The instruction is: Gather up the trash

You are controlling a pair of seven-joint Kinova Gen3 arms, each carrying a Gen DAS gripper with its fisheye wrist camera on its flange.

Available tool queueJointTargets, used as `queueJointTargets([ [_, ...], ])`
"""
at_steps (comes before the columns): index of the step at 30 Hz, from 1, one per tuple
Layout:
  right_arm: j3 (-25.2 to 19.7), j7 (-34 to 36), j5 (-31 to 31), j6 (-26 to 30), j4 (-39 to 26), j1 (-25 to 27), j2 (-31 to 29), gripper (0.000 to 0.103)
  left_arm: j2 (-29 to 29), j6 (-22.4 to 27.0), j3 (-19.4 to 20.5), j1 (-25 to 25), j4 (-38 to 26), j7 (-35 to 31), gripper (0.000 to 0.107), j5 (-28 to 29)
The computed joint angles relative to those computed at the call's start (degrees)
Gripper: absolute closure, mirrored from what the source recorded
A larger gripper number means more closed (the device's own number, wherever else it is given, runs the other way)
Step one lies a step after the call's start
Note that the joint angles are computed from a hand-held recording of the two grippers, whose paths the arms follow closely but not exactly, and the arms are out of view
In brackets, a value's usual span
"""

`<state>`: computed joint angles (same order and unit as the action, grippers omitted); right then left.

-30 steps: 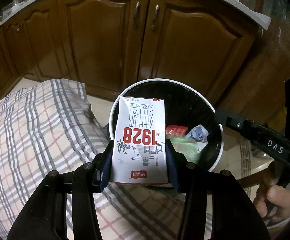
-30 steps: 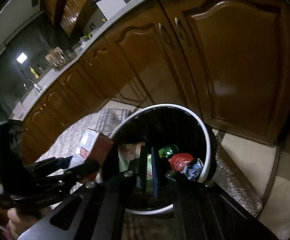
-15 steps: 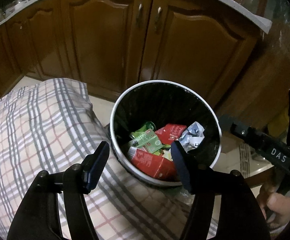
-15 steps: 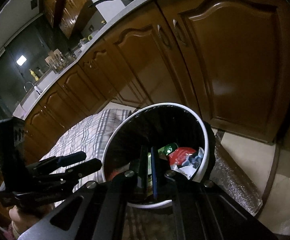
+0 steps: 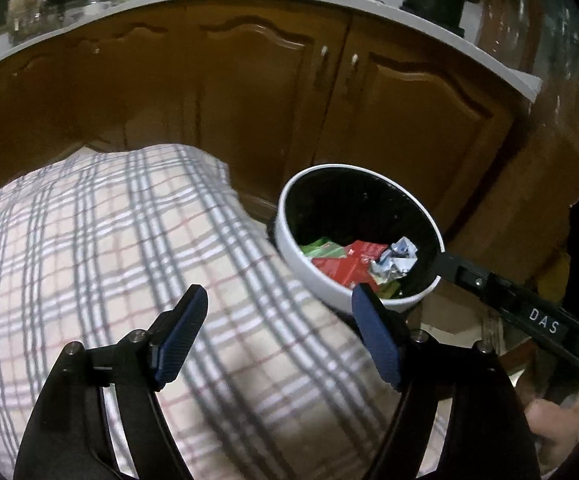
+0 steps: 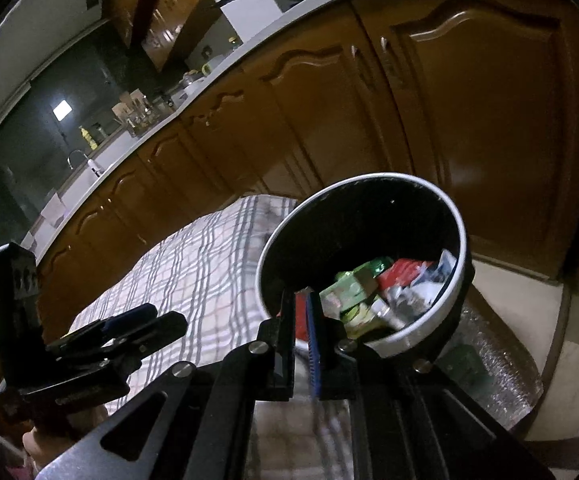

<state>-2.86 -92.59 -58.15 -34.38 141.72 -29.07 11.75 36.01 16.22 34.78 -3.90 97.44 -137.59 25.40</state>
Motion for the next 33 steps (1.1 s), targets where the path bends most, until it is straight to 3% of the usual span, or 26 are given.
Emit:
queueJointTargets([
  [2, -0.45, 0.47, -1.84, -1.24, 0.12, -1.30, 0.06, 0.091, -0.44, -1.70, 2.22, -2.75, 2.05, -1.04, 0.030, 1.03],
  [4, -1.18, 0.78, -4.18, -3.15, 0.41, -2.85, 0.00, 0.079, -0.77, -3.60, 4.76, -5.52, 4.10, -1.96, 0.029, 1.36],
  [6, -2.20, 0.81, -6.72, -5.77, 0.83, -4.59, 0.12, 0.058, -1.14, -5.32, 6.98, -7.89, 5.88, -2.12, 0.029, 1.04],
  [8, -3.18, 1.26, -9.26, -8.26, 1.00, -6.27, 0.15, 0.053, -1.60, -7.80, 9.51, -10.37, 8.16, -1.90, 0.027, 0.19],
  [11, -4.72, 2.11, -12.90, -12.27, 1.32, -8.71, 0.26, 0.026, -1.93, -11.71, 14.11, -14.63, 11.62, -1.19, 0.024, -1.59],
  [12, -5.26, 2.65, -14.49, -13.93, 1.31, -9.73, 0.52, 0.022, -1.99, -12.56, 15.17, -15.71, 12.32, -0.78, 0.023, -2.30],
  [23, -10.47, 10.74, -30.02, -28.72, -1.72, -18.75, 3.13, 0.003, -0.44, -28.79, 31.07, -31.66, 24.43, 5.90, 0.006, -12.95],
  [33, -12.82, 14.66, -36.26, -37.91, -4.10, -23.91, 5.40, 0.000, -1.16, -38.90, 34.31, -37.35, 31.99, 12.63, 0.005, -22.76],
])
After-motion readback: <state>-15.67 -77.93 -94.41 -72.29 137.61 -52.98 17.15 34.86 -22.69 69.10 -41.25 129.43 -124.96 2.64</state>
